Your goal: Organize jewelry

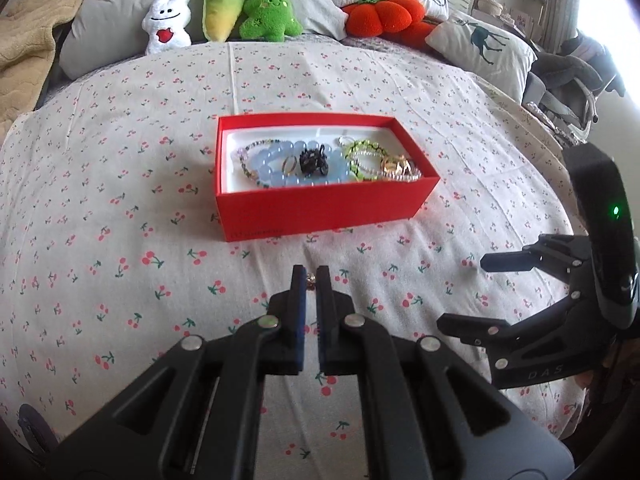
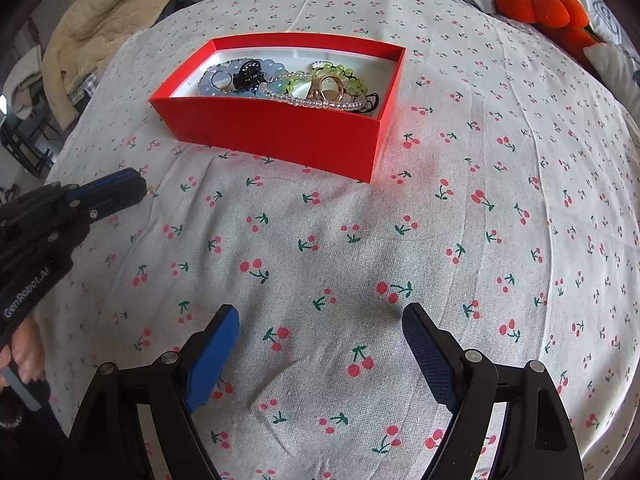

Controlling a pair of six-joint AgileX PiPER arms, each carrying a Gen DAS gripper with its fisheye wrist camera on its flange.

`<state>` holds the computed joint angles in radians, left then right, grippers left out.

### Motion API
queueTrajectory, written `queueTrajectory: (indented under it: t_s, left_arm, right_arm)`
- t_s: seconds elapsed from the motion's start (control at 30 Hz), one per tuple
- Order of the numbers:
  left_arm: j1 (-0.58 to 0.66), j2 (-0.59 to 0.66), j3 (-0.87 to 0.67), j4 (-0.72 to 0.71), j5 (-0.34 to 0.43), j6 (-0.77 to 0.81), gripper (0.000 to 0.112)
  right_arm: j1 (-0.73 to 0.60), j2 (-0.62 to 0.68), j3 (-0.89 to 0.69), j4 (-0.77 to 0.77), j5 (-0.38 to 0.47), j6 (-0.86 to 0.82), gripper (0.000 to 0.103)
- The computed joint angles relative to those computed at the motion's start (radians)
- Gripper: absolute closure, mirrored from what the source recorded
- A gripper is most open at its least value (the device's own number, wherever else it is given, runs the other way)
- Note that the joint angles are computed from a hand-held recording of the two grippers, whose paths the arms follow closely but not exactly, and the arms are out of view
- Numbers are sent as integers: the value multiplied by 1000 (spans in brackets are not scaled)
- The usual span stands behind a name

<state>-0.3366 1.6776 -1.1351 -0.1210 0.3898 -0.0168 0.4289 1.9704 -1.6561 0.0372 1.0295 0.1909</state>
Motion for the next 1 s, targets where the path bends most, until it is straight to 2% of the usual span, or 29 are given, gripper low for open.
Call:
queueTrajectory:
  t_s: [0.3, 0.6, 0.63, 0.7, 0.77, 0.93, 1.0]
  left_arm:
    - [50, 37, -133, -144, 1, 76, 107]
    - [50, 139, -223, -38, 18, -88, 106]
    - [48, 140, -225, -16, 23, -113, 104]
    - [47, 132, -220, -28, 32, -96, 88]
    - [37, 110, -203, 20, 32, -133, 67]
    - [32, 46, -152, 129, 67, -233, 42]
    - [21, 29, -137, 244, 105, -351, 33]
  right_arm:
    - [-2, -15, -11, 11, 1, -2, 18]
    - [6, -11, -34, 6, -1, 39, 18]
    - [7, -9, -38, 4, 1, 41, 18]
    - [8, -7, -42, -1, 1, 42, 18]
    - [11, -5, -46, -6, 2, 46, 18]
    - [21, -10, -44, -26, -2, 59, 18]
    - [28, -18, -34, -43, -8, 76, 18]
